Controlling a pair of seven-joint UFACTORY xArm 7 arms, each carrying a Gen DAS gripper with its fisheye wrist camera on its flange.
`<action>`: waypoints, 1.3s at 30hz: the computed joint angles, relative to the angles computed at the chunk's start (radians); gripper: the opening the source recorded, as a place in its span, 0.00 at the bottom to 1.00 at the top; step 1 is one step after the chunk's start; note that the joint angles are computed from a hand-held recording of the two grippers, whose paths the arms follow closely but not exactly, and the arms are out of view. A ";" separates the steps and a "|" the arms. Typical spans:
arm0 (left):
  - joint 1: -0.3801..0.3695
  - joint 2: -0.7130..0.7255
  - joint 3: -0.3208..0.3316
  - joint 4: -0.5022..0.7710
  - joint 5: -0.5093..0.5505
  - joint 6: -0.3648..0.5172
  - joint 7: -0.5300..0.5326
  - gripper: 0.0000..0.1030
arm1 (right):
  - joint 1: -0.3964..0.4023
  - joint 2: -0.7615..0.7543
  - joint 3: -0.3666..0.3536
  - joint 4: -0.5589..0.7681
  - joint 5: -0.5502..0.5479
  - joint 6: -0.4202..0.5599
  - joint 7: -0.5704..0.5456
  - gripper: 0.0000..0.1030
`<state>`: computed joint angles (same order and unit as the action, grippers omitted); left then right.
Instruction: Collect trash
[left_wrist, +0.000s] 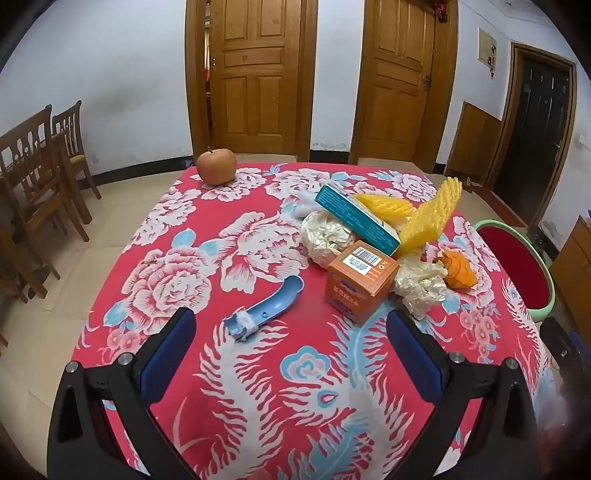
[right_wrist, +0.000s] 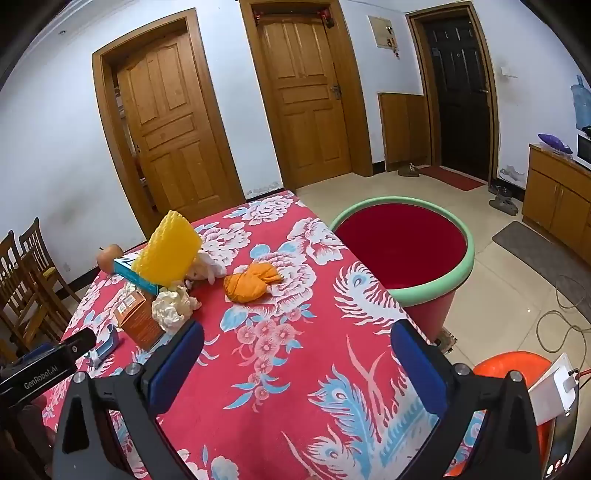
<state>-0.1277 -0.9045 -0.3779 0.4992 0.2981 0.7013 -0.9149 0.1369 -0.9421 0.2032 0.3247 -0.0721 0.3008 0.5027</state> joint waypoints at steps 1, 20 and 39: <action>0.004 0.002 -0.007 0.004 0.006 0.006 0.000 0.98 | 0.002 -0.001 -0.001 0.001 0.001 0.002 0.000 1.00; 0.002 -0.040 0.013 0.026 -0.026 0.045 0.048 0.98 | -0.004 -0.049 -0.017 0.013 0.001 0.066 0.007 1.00; -0.007 -0.050 0.007 0.015 -0.028 0.044 0.046 0.98 | -0.005 -0.059 -0.015 0.008 0.013 0.076 0.003 1.00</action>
